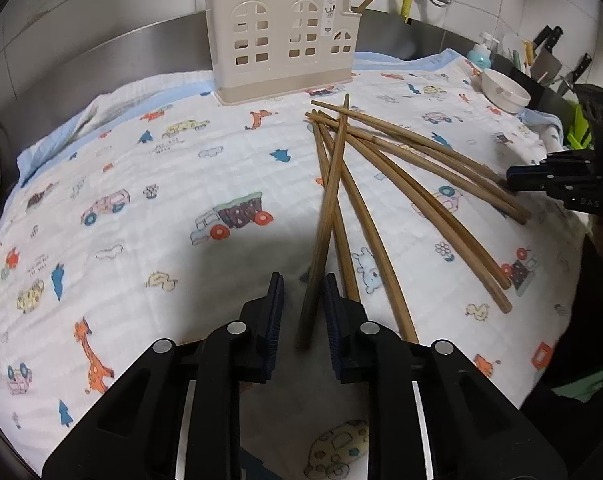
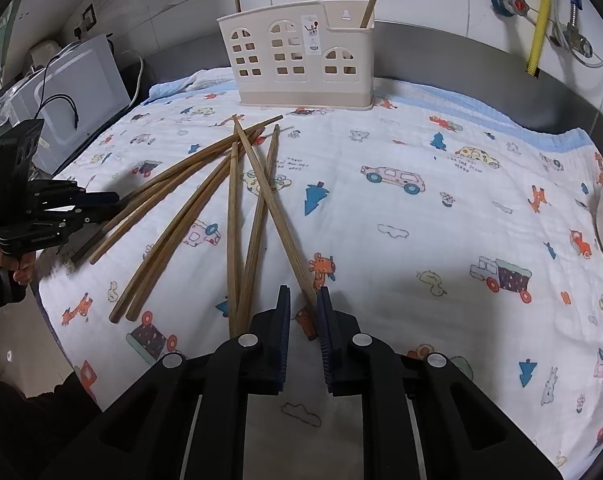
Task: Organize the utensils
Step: 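Close the right gripper on another chopstick while the left gripper grasps one too, then carry the chopstick into the beige holder and open the right gripper while the left releases its own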
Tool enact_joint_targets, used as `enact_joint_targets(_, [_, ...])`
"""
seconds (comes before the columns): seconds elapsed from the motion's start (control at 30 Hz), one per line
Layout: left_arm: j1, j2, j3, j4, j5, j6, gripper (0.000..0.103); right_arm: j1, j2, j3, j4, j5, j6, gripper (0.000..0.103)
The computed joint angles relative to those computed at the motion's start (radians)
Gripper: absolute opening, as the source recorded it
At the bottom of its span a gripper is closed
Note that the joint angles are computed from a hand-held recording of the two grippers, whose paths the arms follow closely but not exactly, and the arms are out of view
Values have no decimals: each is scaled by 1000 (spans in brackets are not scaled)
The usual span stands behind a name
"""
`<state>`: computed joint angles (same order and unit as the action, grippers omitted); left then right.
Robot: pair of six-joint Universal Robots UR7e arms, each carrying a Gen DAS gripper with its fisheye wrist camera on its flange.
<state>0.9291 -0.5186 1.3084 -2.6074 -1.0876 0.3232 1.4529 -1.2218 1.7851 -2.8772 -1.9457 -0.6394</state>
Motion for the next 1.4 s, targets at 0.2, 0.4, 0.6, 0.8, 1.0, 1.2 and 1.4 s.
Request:
enact_joint_targets(0.2, [-7,5,9,-34,24,-20,10,10,13,16,-61,-21,-45,13])
enact_joint_targets(0.4, [-7,3,11,-30,18,-33,7,7,22,20,-101,-25,-61,13])
enact_joint_targets(0.6, [-3,-2,15,-28,-1,-24,7,-4,32,27,-127,-28,-72,15])
enact_joint_targets(0.8, [-2,-4,30,-58,-4,-30,7,-5,31,31,-142,-25,-55,8])
enact_joint_targets(1.0, [-6,-2,27,-53,11,-41,7,17,16,48,-168,-21,-58,7])
enact_joint_targets(1.2, [-15,-27,55,-79,-2,-31,5,61,-20,51,-209,-4,-75,7])
enact_joint_targets(1.4, [-39,-65,93,-160,-25,-10,5,102,-40,14,-208,47,-67,7])
